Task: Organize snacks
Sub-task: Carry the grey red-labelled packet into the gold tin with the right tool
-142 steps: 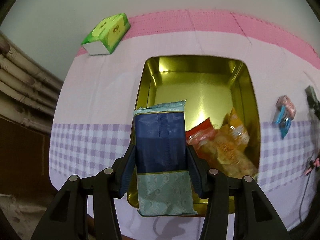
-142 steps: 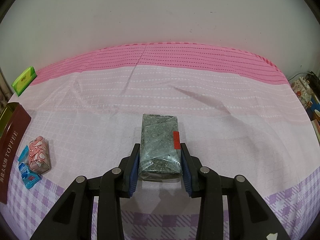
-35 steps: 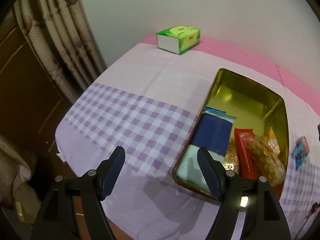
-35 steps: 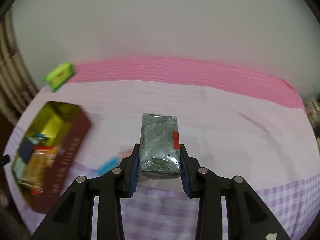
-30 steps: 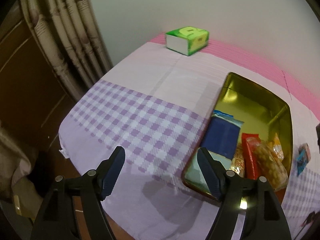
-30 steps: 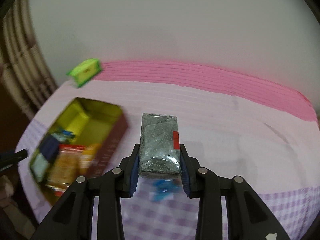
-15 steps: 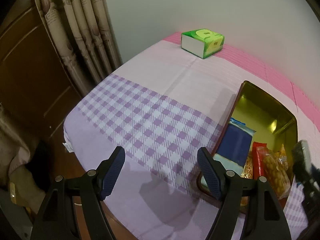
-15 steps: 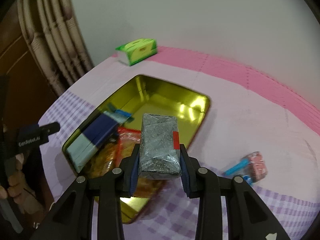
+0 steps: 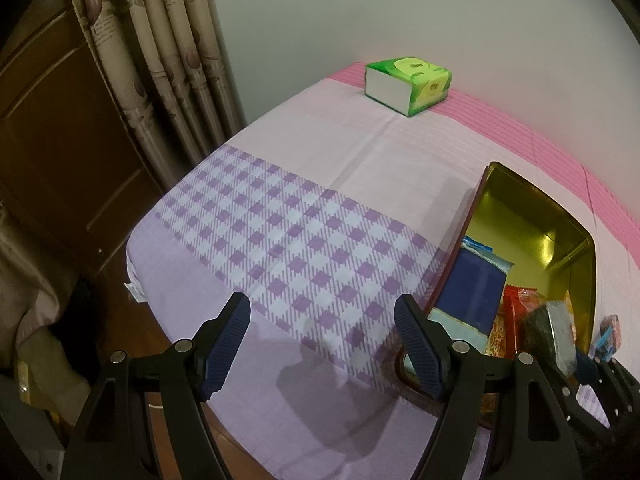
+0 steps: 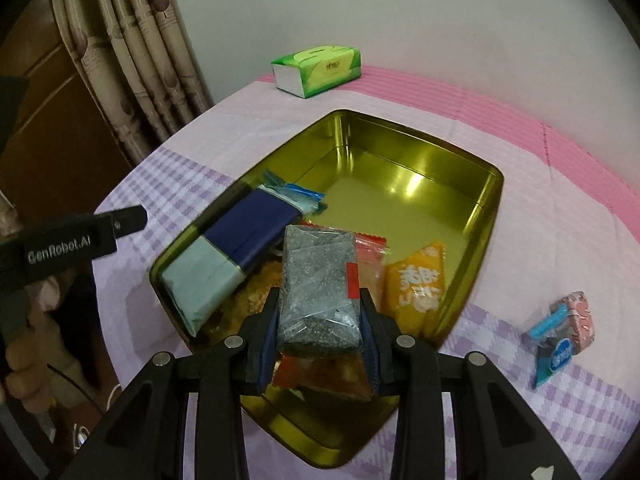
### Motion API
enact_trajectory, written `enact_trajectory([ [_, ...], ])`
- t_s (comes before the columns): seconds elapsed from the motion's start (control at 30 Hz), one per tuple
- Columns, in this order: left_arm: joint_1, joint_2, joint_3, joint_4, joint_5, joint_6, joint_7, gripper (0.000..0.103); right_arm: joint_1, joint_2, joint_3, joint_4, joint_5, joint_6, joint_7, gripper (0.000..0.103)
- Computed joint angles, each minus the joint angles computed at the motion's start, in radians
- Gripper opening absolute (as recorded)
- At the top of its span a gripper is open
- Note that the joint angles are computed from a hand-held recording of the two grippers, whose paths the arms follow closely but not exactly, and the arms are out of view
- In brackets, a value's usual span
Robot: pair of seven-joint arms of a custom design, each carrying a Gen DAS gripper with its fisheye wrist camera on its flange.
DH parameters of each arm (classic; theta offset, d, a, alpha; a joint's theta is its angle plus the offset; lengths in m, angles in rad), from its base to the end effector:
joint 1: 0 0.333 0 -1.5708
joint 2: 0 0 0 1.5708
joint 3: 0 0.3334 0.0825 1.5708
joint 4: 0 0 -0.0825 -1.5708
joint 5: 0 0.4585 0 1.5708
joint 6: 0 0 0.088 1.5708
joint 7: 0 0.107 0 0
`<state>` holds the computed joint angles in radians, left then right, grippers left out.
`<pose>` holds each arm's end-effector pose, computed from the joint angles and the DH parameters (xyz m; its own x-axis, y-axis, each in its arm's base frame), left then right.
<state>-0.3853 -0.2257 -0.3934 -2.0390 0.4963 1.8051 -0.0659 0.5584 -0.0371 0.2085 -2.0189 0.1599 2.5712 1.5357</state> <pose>0.4202 -0.3765 0.5417 0.6819 -0.7310 -0.0260 -0.6263 -0.5652 -0.5369 0.4733 0.4543 0.5209 0.6635 -0.7386 -0.1191 -0.6631 -0.5068 -0.5509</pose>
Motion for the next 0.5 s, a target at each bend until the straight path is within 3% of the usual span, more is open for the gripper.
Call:
enact_trajectory([
  [0.5,-0.001,-0.004,0.001,-0.009,-0.011,0.008,0.001,0.075,0.010,0.037,0.007,0.041,0.041,0.000,-0.010,0.037],
])
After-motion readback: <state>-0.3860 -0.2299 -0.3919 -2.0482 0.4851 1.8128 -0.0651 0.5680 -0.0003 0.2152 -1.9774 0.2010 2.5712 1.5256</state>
